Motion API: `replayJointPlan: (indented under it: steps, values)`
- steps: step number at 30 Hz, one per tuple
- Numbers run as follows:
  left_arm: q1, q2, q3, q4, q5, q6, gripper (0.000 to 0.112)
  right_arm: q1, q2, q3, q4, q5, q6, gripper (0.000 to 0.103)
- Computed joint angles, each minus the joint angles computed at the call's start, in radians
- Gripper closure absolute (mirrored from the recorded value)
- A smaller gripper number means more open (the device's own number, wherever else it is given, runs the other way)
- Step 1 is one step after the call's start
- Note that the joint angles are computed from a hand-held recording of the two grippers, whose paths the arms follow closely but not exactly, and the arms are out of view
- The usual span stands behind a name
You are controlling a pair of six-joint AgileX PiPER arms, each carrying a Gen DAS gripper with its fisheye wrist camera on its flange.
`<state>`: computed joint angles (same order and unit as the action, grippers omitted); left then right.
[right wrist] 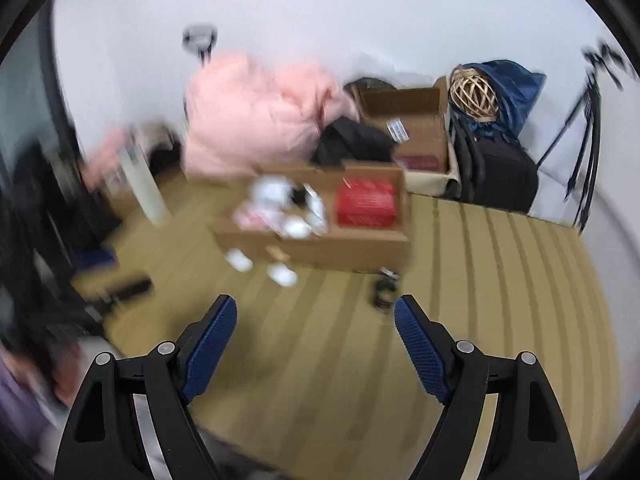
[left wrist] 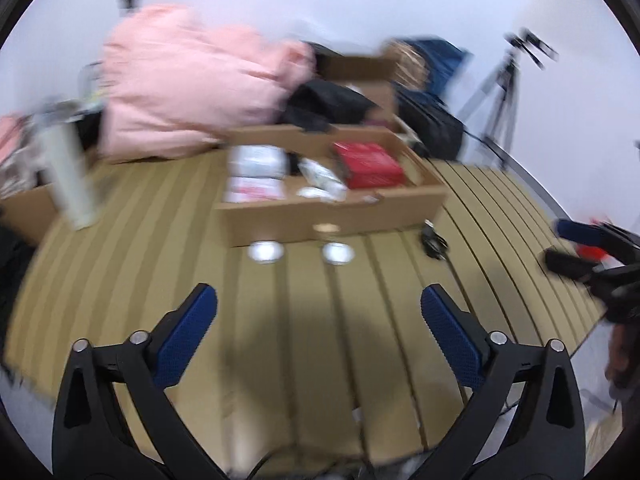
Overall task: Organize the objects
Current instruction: 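Grasp the black cable with the right gripper while the left gripper grasps a white lid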
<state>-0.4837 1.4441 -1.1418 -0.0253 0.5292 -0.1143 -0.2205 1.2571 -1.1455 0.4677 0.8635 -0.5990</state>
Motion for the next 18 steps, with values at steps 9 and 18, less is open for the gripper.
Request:
replayJointPlan:
  steps: [9, 18]
  values:
    - [-0.006, 0.521, -0.399, -0.061, 0.053, -0.057, 0.051, 0.012, 0.463, -0.116, 0.013, -0.196, -0.026, 0.053]
    - [-0.041, 0.575, -0.423, 0.115, 0.025, -0.15, 0.085, 0.081, 0.611, -0.172, -0.151, -0.354, 0.102, 0.065]
